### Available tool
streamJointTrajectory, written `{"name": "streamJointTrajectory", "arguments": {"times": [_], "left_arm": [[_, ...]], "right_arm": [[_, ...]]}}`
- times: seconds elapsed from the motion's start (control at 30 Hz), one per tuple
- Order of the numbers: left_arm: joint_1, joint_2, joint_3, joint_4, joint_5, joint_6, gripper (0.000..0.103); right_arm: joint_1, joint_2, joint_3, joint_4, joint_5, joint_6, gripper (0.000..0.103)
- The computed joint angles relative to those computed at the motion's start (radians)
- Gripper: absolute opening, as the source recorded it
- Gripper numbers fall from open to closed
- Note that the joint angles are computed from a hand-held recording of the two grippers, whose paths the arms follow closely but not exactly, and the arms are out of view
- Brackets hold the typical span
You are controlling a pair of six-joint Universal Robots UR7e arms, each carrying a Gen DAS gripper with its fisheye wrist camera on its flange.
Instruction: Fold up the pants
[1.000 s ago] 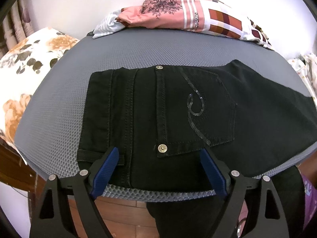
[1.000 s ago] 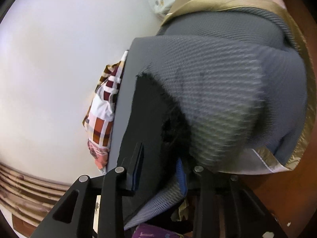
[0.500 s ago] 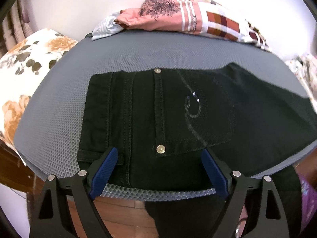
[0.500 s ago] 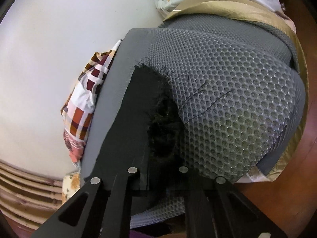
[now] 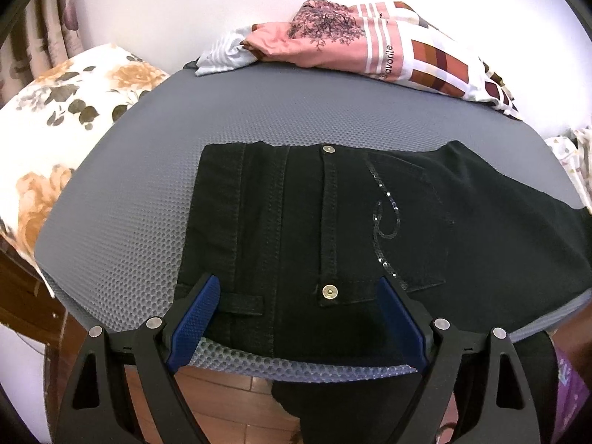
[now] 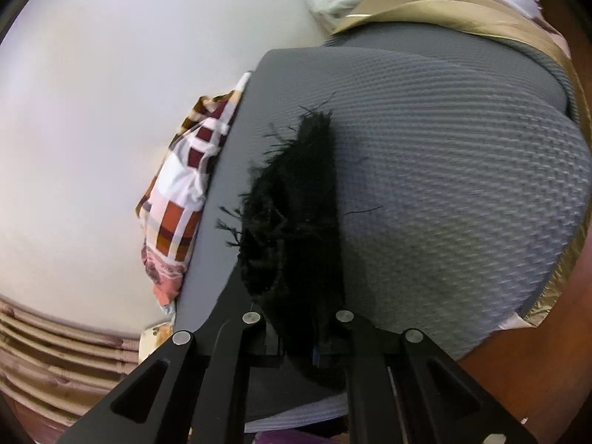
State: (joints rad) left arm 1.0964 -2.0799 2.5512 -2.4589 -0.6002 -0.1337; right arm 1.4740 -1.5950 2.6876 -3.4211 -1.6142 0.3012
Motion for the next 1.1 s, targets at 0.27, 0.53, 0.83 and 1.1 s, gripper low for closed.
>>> {"name": "streamJointTrajectory", "arguments": {"times": [0.27,0.53,0.83,1.1], "left_arm": [[-0.022,0.007,0.008,0.022,0.039,-0.004,0.087],[-0.023,0.018,0.007,0.044,0.056,-0.011,0.087],[-0.005,0.023,0.002,0.033,0.048,-0.012,0.087],[-0.013,0.031,0.006,0.053,0.059,-0.011,0.087]], "right_arm": [[0.162,0.193,-0.097,-0.016,-0.001,0.049,0.011],[0.273,0.462,-0.221,-0.017,0.089,0.085,0.011],[0.344,0.652,-0.345,0.026,0.168,0.117,0.011],[0.442,0.763,-0.462,0.146,0.116,0.071,0.011]]}}
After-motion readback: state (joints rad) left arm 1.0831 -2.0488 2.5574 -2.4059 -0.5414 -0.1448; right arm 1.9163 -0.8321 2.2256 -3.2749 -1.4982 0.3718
